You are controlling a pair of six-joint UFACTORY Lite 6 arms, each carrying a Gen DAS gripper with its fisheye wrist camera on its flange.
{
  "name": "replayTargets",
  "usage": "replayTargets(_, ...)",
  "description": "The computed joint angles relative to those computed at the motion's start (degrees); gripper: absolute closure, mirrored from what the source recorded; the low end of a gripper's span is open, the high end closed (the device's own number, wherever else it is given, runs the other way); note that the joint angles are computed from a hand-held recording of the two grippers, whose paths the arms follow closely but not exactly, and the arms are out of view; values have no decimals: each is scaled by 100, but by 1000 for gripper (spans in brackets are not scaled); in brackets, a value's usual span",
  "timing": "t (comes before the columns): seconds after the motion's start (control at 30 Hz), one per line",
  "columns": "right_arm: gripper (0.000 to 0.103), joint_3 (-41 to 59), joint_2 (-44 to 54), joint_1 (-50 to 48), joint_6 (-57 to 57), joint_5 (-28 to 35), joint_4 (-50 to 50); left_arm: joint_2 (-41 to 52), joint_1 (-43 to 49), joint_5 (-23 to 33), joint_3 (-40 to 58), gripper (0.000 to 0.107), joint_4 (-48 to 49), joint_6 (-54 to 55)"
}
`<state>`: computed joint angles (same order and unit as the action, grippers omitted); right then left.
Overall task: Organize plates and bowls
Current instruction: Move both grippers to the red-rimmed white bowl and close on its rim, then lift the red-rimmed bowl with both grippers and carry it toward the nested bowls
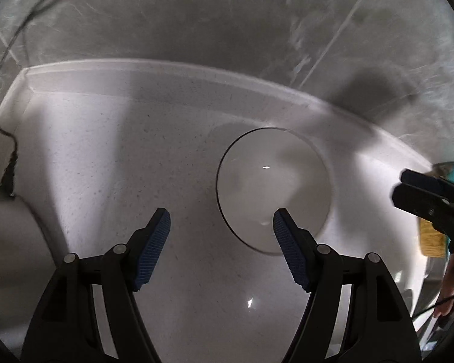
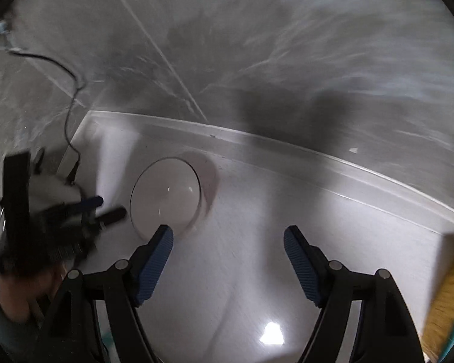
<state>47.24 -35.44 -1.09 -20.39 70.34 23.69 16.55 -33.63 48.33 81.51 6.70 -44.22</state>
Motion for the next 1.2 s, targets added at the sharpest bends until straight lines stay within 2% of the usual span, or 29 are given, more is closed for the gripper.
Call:
replayTargets(0.17, 27, -353, 569, 1305, 940, -968, -254, 569, 360, -281, 199, 38, -141, 281)
replayTargets(0.3, 27, -501, 947, 1489, 955, -1381, -115, 875, 535, -410, 303, 38, -184, 452)
replayTargets(0.43, 33, -560, 1322, 1654, 874, -1707, -59, 1131, 631, -528, 386, 39, -126, 522)
replayTargets(0.47, 35, -584, 1376, 1640, 823, -1753, -35, 1165, 642, -553, 388, 41, -94, 533)
replayTargets(0.53, 39, -639, 1525, 1593, 723, -1830, 34, 1275, 706, -603, 437, 54, -84, 570)
replayTargets(0.67, 46, -712, 1717, 1544, 619, -1992, 163, 1316, 681, -711, 446, 67, -78, 580)
replayTargets(0.7, 47, -696, 1777, 1553, 623, -2022, 156, 1312, 645, -718, 450, 75, -35, 573)
replayTargets(0.77, 57, -695, 1855, 1572, 588, -2084, 160, 1486, 558, -583, 735, 84, 108, 527)
replayTargets(0.8, 67, -672, 1919, 1730, 670, -2201, 141, 1614, 515, -520, 922, 90, 141, 524)
replayTargets(0.83, 71, -655, 1958, 1748, 594, -2181, 228, 1704, 484, -447, 1070, 94, 175, 529)
replayTargets(0.87, 75, -633, 1986, 1744, 531, -2165, 308, 1772, 438, -373, 1194, 95, 237, 486)
replayTargets(0.9, 84, -630, 1972, 1794, 512, -2169, 354, 1805, 437, -357, 1252, 95, 239, 492)
replayTargets(0.93, 89, -606, 1946, 1907, 654, -2205, 240, 1903, 394, -317, 1386, 95, 229, 442)
replayTargets(1.07, 90, -605, 1941, 1919, 713, -2200, 227, 1913, 184, -274, 1400, 97, 297, 227)
replayTargets(1.2, 92, -700, 1717, 1708, 680, -2064, 164, 1484, -334, -224, 955, 98, 457, -356)
